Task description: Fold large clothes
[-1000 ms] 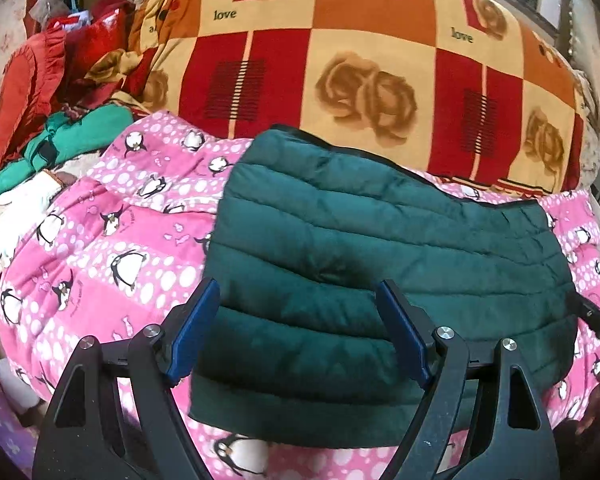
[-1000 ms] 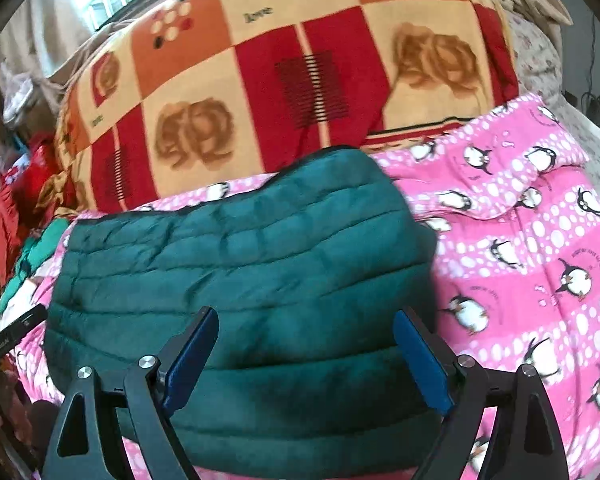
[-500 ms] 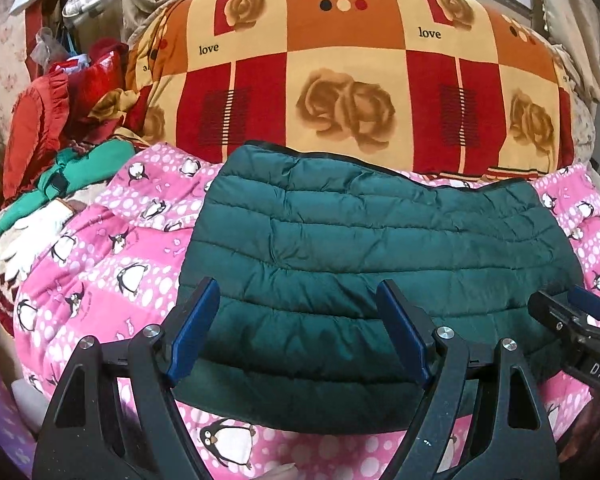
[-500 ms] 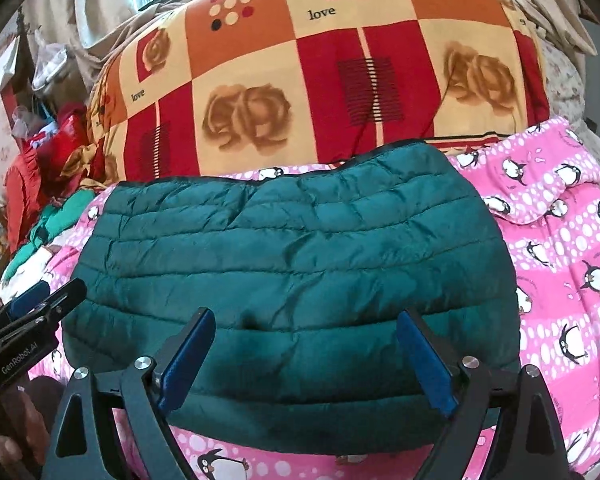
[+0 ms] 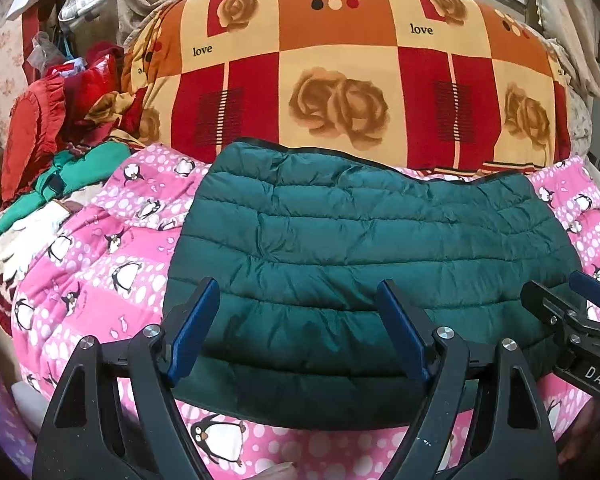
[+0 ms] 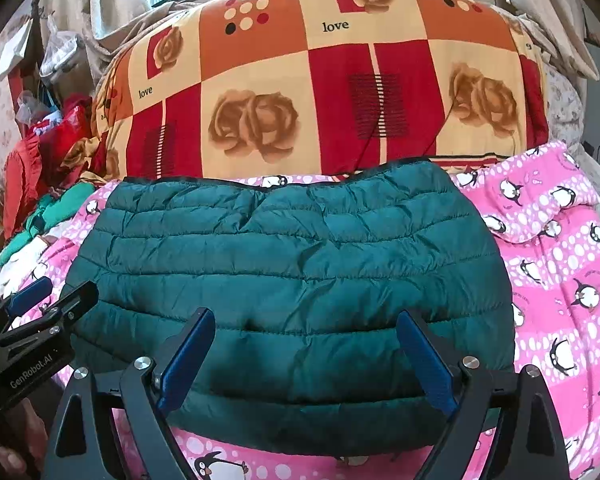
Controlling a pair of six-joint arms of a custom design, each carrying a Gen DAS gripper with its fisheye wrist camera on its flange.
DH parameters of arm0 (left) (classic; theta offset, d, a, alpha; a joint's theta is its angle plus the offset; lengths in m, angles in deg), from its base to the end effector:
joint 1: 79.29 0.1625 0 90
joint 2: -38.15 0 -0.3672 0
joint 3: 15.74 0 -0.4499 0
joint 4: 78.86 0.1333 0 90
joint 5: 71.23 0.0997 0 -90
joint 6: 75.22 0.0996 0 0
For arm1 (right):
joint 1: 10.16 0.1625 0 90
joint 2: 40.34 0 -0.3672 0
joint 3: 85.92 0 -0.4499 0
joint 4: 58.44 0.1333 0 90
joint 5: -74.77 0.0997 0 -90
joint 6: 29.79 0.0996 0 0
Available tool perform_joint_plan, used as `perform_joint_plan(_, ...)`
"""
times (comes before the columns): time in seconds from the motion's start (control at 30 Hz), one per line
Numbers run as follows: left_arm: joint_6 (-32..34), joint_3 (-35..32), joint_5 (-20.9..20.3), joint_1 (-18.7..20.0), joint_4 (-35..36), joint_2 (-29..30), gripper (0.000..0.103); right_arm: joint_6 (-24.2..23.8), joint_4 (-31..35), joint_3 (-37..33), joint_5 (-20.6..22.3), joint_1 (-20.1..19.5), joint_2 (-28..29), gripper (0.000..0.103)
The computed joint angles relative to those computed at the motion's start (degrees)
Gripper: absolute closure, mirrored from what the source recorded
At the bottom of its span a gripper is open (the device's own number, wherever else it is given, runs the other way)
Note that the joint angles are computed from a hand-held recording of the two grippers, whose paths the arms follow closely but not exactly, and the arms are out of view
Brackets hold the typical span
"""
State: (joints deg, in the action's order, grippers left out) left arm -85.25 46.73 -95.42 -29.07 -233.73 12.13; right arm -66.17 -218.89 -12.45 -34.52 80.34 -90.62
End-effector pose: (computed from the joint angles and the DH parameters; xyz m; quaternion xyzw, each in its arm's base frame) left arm -0.3390 -0.7574 0.0678 0.0800 0.8208 -0.4087 0.3909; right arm 0.1072 -0.7840 0.2772 0.2220 -0.8781 0.3287 0.2678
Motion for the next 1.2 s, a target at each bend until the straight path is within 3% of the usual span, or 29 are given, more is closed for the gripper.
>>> perform_joint_plan(1.2, -3.3, -0.3, -4.4, 1.5, 3.1, -0.3, 0.022, -0.8, 1.5, -2.4, -2.6, 0.2, 2.4, 0.012)
